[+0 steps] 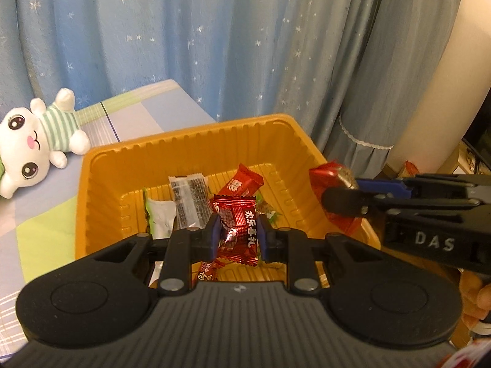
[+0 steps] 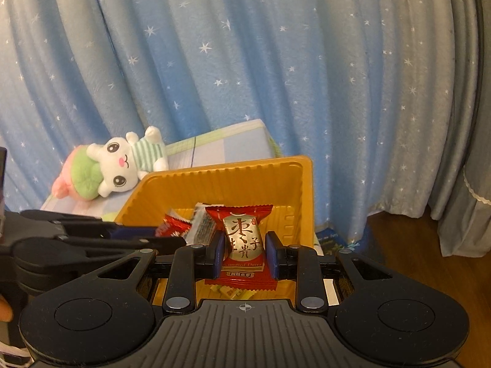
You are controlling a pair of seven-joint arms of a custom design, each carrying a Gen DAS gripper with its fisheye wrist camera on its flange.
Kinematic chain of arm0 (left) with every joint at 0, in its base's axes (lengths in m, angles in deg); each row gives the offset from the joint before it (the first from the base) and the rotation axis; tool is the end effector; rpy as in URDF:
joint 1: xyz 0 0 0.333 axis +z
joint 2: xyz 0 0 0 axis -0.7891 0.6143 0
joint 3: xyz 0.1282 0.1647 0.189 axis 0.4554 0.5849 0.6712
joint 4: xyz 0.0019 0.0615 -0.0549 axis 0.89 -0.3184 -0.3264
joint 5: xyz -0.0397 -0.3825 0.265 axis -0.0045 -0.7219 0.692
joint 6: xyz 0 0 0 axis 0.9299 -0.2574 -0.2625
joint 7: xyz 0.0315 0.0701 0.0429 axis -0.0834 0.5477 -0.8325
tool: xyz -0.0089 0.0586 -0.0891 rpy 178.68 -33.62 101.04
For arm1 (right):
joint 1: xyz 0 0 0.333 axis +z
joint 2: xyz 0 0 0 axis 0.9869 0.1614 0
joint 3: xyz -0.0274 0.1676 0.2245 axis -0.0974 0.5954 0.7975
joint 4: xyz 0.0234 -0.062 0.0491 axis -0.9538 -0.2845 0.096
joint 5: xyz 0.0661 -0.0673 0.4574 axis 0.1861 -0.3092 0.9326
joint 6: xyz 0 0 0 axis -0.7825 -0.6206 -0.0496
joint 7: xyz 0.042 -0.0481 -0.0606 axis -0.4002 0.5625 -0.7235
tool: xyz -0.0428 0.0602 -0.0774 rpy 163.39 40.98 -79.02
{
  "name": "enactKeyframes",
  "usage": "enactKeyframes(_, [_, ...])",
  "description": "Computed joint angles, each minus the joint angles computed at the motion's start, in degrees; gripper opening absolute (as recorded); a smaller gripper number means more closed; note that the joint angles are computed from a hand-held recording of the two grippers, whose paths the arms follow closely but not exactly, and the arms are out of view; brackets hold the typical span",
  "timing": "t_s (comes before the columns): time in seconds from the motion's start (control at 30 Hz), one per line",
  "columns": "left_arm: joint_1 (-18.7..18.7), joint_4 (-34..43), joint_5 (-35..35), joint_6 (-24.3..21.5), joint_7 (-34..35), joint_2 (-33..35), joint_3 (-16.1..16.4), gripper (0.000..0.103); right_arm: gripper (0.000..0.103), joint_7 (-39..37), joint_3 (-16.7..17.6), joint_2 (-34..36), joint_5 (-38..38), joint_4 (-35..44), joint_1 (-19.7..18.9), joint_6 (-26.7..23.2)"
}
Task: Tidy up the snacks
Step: 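Carry the red packet and red candy over the orange tray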
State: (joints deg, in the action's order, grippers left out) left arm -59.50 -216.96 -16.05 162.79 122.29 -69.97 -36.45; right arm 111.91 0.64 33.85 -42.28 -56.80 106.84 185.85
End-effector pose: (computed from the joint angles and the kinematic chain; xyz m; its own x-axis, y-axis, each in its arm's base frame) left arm 0.5440 -0.1771 0.5434 -0.2638 -0.9609 0.0836 -0.7358 0.1445 -0.6617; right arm 0.5258 0.4045 0.5342 0.2592 -0.9203 -0.2931 -0.6604 0.0525 -0.7490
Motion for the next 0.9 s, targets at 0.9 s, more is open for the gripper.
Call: enactKeyframes(0.9, [1.44, 0.05, 1.98, -1.86, -4.59, 0.87, 0.16, 0.034, 0.029, -0.71, -0.17, 0.4, 1.9, -0.04, -0.07, 0.46])
